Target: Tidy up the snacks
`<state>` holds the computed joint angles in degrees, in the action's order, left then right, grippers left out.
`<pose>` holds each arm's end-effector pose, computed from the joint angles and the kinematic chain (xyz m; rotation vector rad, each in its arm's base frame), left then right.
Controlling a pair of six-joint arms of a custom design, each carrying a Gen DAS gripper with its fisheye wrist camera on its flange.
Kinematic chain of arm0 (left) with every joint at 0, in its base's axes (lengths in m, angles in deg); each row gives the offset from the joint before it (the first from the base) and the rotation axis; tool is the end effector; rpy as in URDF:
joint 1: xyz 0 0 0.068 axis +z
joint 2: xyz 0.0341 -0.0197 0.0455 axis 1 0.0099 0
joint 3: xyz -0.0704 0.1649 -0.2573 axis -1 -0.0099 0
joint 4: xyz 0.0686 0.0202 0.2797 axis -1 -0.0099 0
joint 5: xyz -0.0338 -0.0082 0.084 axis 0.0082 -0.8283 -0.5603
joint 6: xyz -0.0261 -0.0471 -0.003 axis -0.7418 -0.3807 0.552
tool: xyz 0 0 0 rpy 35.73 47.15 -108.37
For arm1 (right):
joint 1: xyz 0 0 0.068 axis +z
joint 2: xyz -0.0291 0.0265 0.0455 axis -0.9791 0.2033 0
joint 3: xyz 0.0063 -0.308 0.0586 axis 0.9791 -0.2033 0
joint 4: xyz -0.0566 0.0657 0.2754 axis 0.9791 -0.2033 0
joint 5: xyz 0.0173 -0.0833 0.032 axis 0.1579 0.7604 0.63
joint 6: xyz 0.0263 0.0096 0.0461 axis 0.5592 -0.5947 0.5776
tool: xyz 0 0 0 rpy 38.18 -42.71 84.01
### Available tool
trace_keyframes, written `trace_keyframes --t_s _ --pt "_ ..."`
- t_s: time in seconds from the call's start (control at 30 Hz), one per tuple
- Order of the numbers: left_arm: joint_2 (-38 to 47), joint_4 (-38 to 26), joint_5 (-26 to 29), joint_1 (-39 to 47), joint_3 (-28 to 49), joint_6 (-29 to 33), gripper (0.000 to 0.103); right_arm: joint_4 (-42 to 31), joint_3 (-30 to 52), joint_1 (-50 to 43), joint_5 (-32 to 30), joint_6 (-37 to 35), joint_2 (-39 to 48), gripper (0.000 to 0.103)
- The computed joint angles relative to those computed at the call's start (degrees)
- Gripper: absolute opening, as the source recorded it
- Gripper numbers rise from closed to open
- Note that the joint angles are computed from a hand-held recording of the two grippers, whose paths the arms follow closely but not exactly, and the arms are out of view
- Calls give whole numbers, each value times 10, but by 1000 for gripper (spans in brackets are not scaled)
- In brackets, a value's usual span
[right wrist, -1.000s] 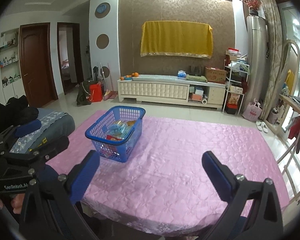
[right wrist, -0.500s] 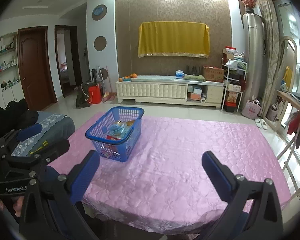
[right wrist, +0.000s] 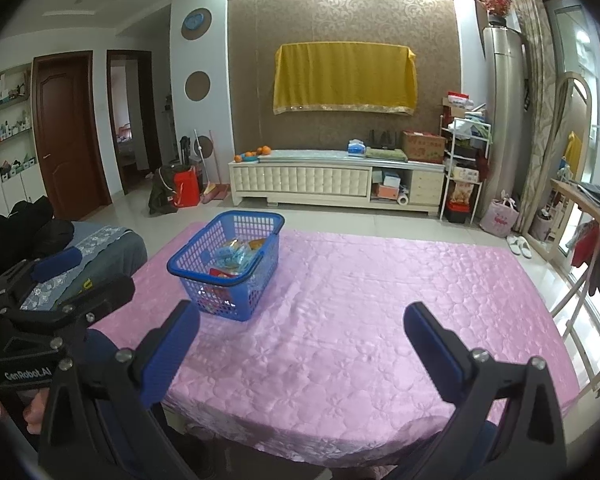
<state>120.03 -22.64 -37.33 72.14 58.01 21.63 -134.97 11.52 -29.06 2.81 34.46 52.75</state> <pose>0.2020 -0.0698 0.4818 0.4689 2.0283 -0.3568 0.1324 0.1151 0.4875 0.1713 2.1115 -0.0353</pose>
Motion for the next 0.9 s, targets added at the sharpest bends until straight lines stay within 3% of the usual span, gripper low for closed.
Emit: trace_keyframes --t_s 0.27,0.9 --pt "9 -21 24 9 11 -8 103 -5 6 -10 -10 -5 2 103" --pt "6 -22 11 4 8 -2 103 4 -2 -17 -24 -10 0 103"
